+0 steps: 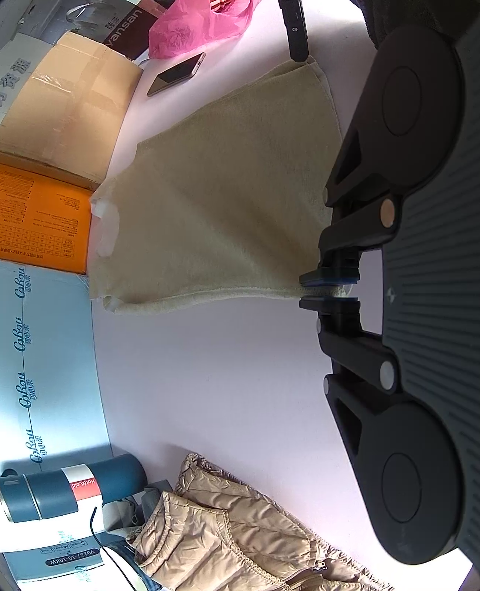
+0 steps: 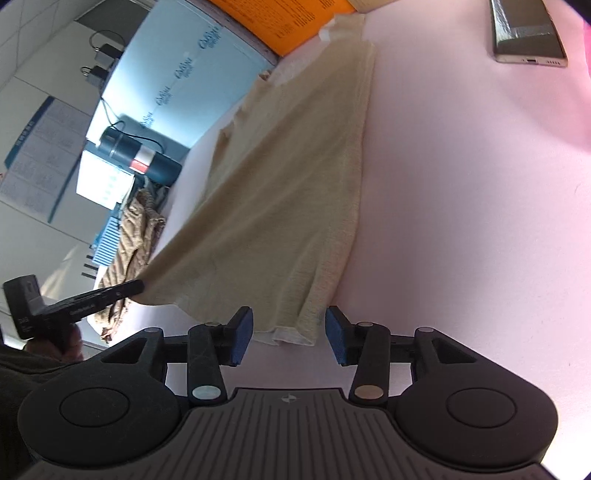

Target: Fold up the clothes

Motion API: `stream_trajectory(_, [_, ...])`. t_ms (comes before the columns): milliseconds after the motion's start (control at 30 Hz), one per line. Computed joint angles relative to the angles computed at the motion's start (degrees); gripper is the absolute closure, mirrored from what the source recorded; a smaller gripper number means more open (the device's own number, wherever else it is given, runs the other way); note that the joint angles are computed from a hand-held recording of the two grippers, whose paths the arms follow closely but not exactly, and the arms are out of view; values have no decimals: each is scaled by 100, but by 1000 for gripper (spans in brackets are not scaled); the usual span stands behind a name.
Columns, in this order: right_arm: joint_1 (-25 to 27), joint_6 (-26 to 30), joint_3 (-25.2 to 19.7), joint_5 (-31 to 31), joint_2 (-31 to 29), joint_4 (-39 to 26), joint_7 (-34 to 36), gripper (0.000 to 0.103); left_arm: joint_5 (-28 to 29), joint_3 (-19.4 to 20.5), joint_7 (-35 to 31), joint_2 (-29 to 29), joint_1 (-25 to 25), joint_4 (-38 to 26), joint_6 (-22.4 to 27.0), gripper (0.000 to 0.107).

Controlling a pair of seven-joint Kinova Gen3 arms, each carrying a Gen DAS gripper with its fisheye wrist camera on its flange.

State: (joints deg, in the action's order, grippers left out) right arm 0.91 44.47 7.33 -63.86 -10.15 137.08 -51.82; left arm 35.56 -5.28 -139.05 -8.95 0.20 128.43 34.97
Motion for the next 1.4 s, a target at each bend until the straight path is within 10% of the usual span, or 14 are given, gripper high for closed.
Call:
stream_trajectory(200, [988,233,-407,-1320,196,579,838,63,-123,54,149,59,-35,-7,-20,102])
stream_trajectory(267, [1495,278,-817,-1373,254,614,1027,97,-97,28,74,57,-17,8,-2,102])
stream_trajectory(400, [2442,900,-1143,-1716,519,805,1846,97,103,-163,-430,12,-25,-10,257,102])
stream_trajectory(733, [2897,3164,-244,-2395,925,826,3262,97,274,-425,-856,-381,-395,-223,1091,102])
stream_trajectory(967, [3512,3889,6,-1630,788,394,2949,97,95,-641,-1043,-372,-600,-388,2185,102])
stream_trajectory(1133, [3465,3942,613,-493,699,116,2445,97,-660,-141,-274,-216,-665,-286,2024,100])
stream_trajectory(1400, [4531,2493,-1253,1371,-88,-320,1006,96,-1160,-126,304,-197,-648,-327,1720,92])
